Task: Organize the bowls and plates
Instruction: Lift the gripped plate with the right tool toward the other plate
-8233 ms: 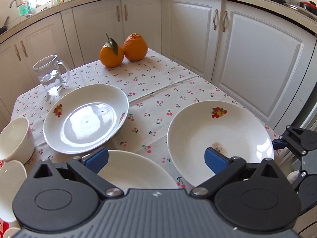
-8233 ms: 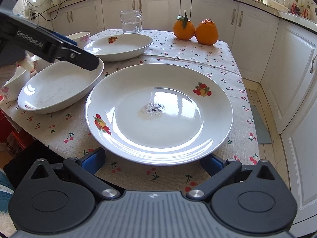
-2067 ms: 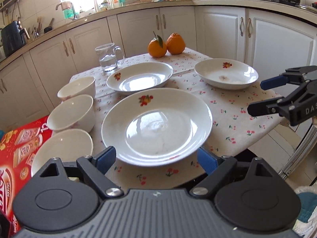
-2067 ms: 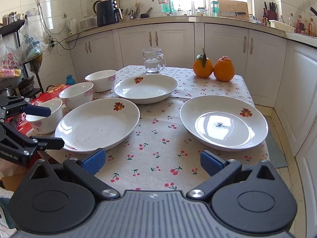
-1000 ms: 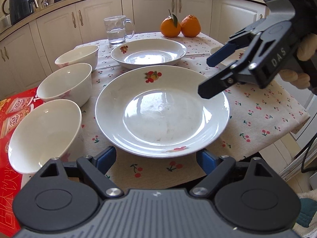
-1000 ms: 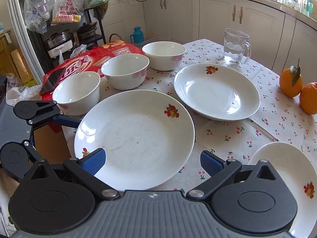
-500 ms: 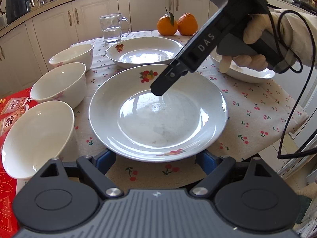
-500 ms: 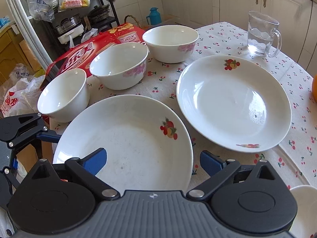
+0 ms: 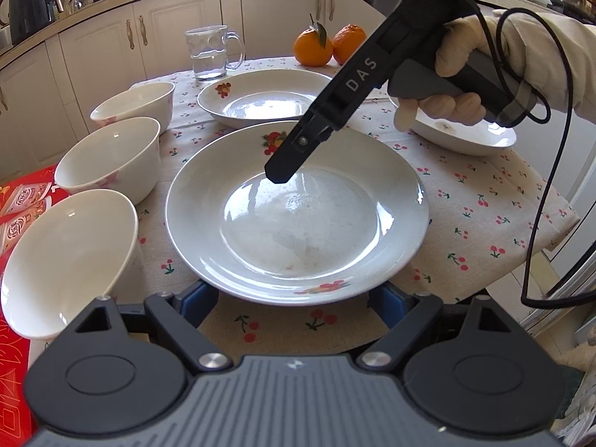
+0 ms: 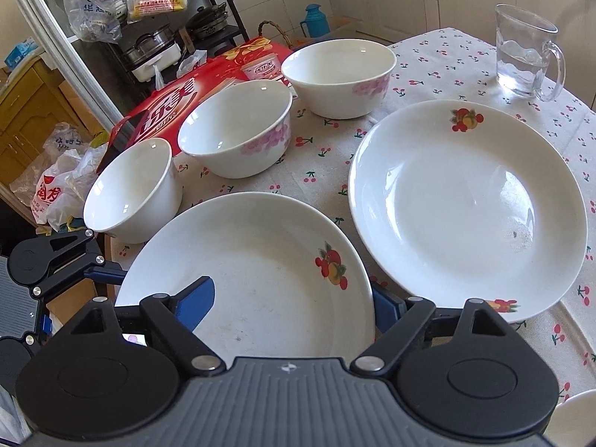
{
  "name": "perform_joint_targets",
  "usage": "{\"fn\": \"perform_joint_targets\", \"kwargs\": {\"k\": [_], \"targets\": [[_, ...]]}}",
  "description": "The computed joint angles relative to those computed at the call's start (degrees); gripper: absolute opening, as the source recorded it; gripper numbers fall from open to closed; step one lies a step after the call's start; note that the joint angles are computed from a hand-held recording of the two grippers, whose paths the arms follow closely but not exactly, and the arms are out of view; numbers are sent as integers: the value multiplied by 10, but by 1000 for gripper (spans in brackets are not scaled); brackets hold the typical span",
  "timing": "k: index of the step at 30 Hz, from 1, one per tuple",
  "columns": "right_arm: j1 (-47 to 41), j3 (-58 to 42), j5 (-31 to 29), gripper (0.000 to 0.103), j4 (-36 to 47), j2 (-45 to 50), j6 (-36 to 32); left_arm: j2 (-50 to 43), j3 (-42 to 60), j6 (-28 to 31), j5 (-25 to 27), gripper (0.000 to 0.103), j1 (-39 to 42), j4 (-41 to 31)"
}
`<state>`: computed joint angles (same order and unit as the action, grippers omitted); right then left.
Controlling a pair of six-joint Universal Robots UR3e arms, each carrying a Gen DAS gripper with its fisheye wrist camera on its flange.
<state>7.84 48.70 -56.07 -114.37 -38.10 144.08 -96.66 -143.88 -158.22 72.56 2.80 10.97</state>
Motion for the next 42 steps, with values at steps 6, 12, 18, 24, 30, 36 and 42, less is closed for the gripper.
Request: {"fn": "perform_joint_targets", "kwargs": {"k": [6,12,18,24,30,36,42], "targets": [[-3,-8,5,90,14,4,-3,-1,2,0,3,87,-2,1],[1,1,-3,91,-1,1,7,-1,2,1,3,87,-4,1],[0,30,-10,91,-21,-15,16,2,3,5,-4,87,-3,-3],[-5,68,-12,92,-37,-39,22,9,6,13,-9,87,-5,-12],[-11,107,-12,92,-58,-68,25,25,17,29,-21,87,-1,-47],[-23,155,-6,92,-84,-104,31,48,35,55,-35,87,3,-95],[-44,217,-3,92,-118,-150,34,49,80,72,-39,87,-12,-147]]}}
